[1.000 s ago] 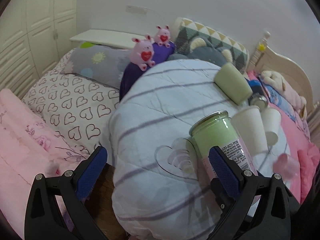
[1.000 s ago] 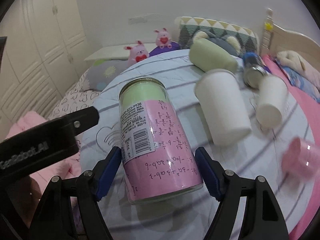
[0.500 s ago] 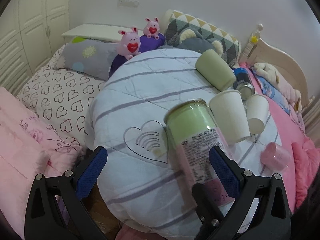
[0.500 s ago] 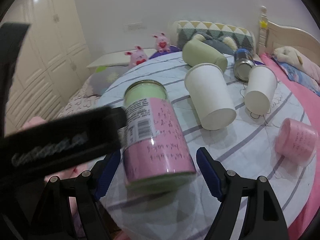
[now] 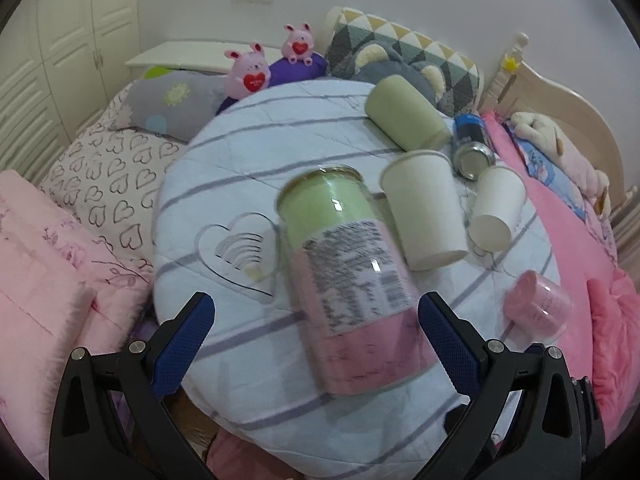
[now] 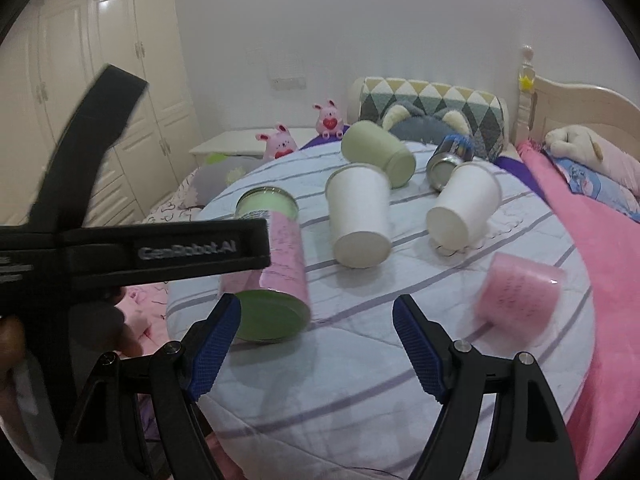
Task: Flip cup upright
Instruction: 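Lift the jar with the left tool and rotate it upright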
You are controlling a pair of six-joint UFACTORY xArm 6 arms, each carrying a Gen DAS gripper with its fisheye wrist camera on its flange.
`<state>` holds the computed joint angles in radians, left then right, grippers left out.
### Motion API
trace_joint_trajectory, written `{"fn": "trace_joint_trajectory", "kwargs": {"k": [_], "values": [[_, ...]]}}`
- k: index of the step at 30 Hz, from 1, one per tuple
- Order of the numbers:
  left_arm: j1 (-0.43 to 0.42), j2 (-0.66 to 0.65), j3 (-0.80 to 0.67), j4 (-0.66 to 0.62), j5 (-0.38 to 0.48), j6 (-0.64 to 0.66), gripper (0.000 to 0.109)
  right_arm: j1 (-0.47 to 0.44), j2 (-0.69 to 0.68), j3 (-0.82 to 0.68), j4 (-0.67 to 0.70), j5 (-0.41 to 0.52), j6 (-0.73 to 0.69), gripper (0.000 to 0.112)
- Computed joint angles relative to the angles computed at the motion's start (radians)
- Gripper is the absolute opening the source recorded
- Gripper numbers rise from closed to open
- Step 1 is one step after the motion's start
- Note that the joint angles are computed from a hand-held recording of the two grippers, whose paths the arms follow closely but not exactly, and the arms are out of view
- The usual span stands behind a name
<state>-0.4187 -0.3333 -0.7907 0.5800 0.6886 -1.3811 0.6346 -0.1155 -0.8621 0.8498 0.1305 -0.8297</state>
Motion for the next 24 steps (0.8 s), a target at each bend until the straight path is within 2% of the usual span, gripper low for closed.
{"fn": "trace_joint_trajectory", "kwargs": {"k": [4,8,15,24], "values": [[-0.016,0.041,-0.052,-0.007,0.050,-0.010,0.103,-0.027,-0.015,-0.006,0.185,0.016,-0.195,0.080],[-0.008,0.081,-0.094,-0.032,0.085,-0.006,0.103,-0.060,-0.020,-0.013,0.280,0.042,-0.302,0.080],[0.029,0.146,-0.146,-0.098,0.101,0.043,0.103,-0.098,0.017,-0.044,0.356,0.094,-0.397,0.080],[0.087,0.205,-0.175,-0.181,0.050,0.125,0.103,-0.105,0.111,-0.117,0.283,0.133,-0.360,0.080]]}}
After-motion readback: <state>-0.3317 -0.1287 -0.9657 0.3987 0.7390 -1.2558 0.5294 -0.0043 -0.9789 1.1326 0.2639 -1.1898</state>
